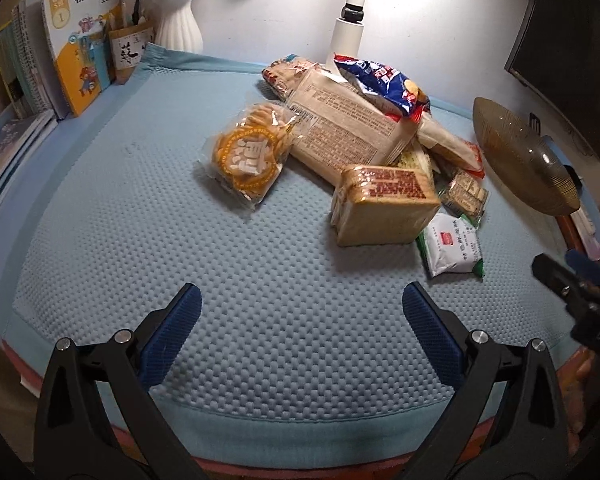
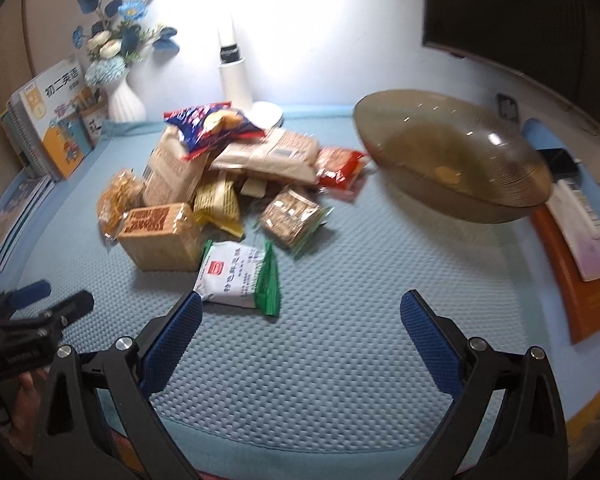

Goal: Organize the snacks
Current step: 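Move both tools toward the snack pile on the mat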

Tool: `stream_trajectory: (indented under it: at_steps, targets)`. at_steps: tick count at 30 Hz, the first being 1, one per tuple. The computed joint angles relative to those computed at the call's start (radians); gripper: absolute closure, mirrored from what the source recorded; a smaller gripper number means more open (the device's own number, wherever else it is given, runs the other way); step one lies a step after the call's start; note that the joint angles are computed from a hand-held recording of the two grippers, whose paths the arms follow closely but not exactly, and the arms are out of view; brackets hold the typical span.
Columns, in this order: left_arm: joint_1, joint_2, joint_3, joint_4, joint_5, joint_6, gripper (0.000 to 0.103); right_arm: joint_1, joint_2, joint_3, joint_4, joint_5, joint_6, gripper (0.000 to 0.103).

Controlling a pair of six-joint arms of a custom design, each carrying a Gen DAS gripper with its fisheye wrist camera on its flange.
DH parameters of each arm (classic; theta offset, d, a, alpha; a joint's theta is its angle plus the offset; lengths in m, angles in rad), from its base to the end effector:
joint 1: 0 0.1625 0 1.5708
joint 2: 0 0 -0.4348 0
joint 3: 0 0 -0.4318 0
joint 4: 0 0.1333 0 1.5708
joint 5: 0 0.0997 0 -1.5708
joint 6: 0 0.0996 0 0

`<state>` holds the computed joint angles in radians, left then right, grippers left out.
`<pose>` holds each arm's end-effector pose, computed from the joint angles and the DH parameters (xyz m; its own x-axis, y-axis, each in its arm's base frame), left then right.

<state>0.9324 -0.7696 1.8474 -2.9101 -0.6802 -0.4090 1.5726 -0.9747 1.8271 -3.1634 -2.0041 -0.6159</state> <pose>-0.2057 -0.6308 0.0499 -0.8022 -0.1127 -0.5863 0.2797 0.7966 -0.5359 0.0927 -0.6627 0.1977 -0.7405 -0.1967 0.6427 -0.5257 0.7653 -0.3714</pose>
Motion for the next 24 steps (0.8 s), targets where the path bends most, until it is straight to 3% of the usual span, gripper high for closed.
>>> stream_trajectory:
  at_steps: [3, 6, 9, 16, 24]
  targets:
    - [0.029, 0.001, -0.024, -0.061, -0.086, 0.089, 0.003, -0.015, 0.011, -0.026, 0.066, 0.027, 0.006, 0.005]
    - [0.052, 0.011, -0.076, -0.049, -0.183, 0.171, 0.003, -0.030, 0.020, -0.060, 0.166, 0.067, 0.045, 0.006]
    - [0.065, 0.039, -0.137, -0.032, -0.234, 0.201, 0.003, -0.038, 0.036, -0.088, 0.249, 0.102, 0.080, 0.010]
    - [0.072, 0.136, -0.287, 0.037, -0.202, 0.241, 0.010, -0.020, 0.109, -0.135, 0.206, 0.054, 0.038, 0.015]
    - [0.081, 0.188, -0.346, 0.027, -0.216, 0.347, 0.026, -0.045, 0.121, -0.176, 0.278, 0.111, 0.040, 0.036]
